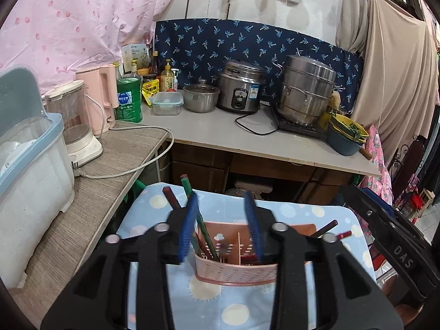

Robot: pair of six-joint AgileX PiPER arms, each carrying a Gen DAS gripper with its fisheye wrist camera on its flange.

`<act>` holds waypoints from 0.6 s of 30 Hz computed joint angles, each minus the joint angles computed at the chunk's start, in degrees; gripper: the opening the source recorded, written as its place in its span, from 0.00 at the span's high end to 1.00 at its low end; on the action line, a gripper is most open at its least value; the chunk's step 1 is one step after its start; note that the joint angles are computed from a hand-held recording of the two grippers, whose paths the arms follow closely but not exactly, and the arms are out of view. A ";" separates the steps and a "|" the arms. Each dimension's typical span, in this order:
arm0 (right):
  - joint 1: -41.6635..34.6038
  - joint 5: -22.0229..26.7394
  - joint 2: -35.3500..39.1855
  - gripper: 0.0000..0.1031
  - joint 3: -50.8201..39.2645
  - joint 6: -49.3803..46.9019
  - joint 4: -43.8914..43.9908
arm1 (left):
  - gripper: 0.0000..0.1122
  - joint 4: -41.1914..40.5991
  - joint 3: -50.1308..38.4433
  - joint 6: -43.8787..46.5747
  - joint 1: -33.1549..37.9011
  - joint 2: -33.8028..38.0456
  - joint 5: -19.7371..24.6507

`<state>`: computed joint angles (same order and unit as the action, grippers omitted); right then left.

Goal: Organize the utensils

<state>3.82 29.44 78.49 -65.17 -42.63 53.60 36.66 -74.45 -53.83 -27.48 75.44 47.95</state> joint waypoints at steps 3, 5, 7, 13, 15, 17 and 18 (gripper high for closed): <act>-1.14 0.79 -3.25 0.45 2.46 -1.03 0.74 | 0.48 5.39 1.43 -4.80 -3.86 -1.61 2.38; -1.93 1.59 -5.69 0.41 4.27 -2.00 1.33 | 0.46 6.68 1.97 -5.86 -5.78 -2.63 4.03; -2.34 2.08 -8.19 0.37 5.89 -1.61 0.46 | 0.44 7.66 2.51 -7.02 -7.45 -3.79 5.44; -2.40 3.04 -15.65 0.28 10.71 0.98 -4.96 | 0.25 13.40 4.81 -12.97 -15.65 -7.50 12.49; -1.98 3.04 -17.91 0.27 12.30 2.44 -7.38 | 0.23 14.86 6.04 -14.97 -18.87 -8.84 15.18; -1.61 3.53 -20.08 0.25 13.80 4.50 -10.16 | 0.23 15.78 7.26 -16.61 -21.75 -9.89 17.71; -1.51 3.75 -21.19 0.24 14.64 5.09 -10.97 | 0.23 16.18 7.92 -17.28 -23.07 -10.34 18.91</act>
